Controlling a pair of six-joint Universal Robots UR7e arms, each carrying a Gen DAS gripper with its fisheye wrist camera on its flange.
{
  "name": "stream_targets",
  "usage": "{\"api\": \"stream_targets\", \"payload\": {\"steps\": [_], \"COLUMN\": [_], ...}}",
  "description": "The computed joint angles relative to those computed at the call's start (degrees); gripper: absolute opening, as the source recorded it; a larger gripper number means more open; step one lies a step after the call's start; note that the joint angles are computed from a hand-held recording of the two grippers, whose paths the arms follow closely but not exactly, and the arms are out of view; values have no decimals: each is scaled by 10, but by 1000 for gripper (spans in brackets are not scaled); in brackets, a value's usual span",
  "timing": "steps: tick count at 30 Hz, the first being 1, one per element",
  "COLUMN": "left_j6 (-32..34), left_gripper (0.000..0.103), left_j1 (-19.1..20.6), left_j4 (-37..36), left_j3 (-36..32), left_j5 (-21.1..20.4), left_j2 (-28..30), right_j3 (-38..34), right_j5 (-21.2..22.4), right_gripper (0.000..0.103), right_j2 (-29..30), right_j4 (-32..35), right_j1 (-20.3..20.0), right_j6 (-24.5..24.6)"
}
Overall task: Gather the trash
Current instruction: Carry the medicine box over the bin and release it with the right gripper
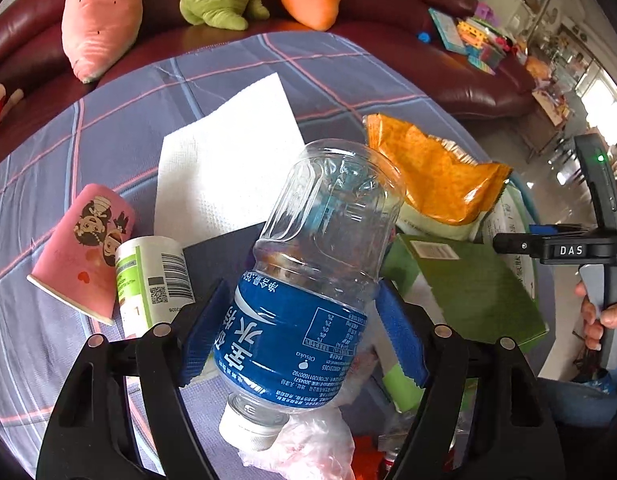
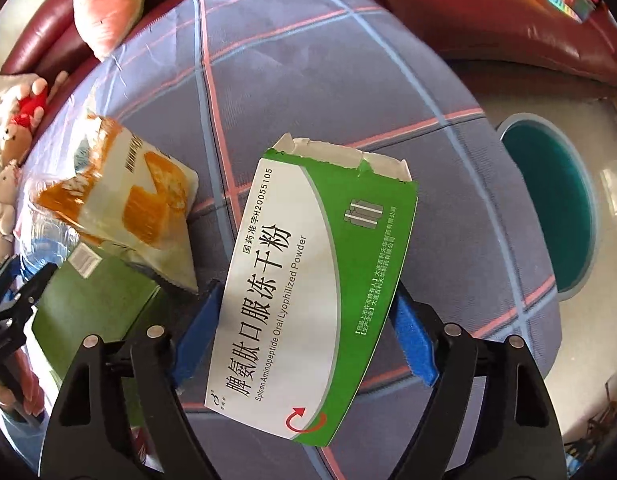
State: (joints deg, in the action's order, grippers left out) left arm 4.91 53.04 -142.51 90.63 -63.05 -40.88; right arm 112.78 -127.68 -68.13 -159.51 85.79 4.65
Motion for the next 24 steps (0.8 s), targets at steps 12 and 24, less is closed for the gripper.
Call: {"api": "stream_targets", "payload": {"steps": [12,24], "left_j6": [-50,-64], "left_gripper": [75,75], "left_j1": [-69,-156], "left_j4": [-34,13], "left_j3": [34,-76], "left_j5": [47,-40], "left_j2": [-51,79], "right_j3": [74,133], "right_j5": [60,126], "right_gripper": [77,77], "right_j2": [-107,-278], "right_j4": [-64,-116], "right_j1": [-20,-144], "right_j6": [-25,-55]}}
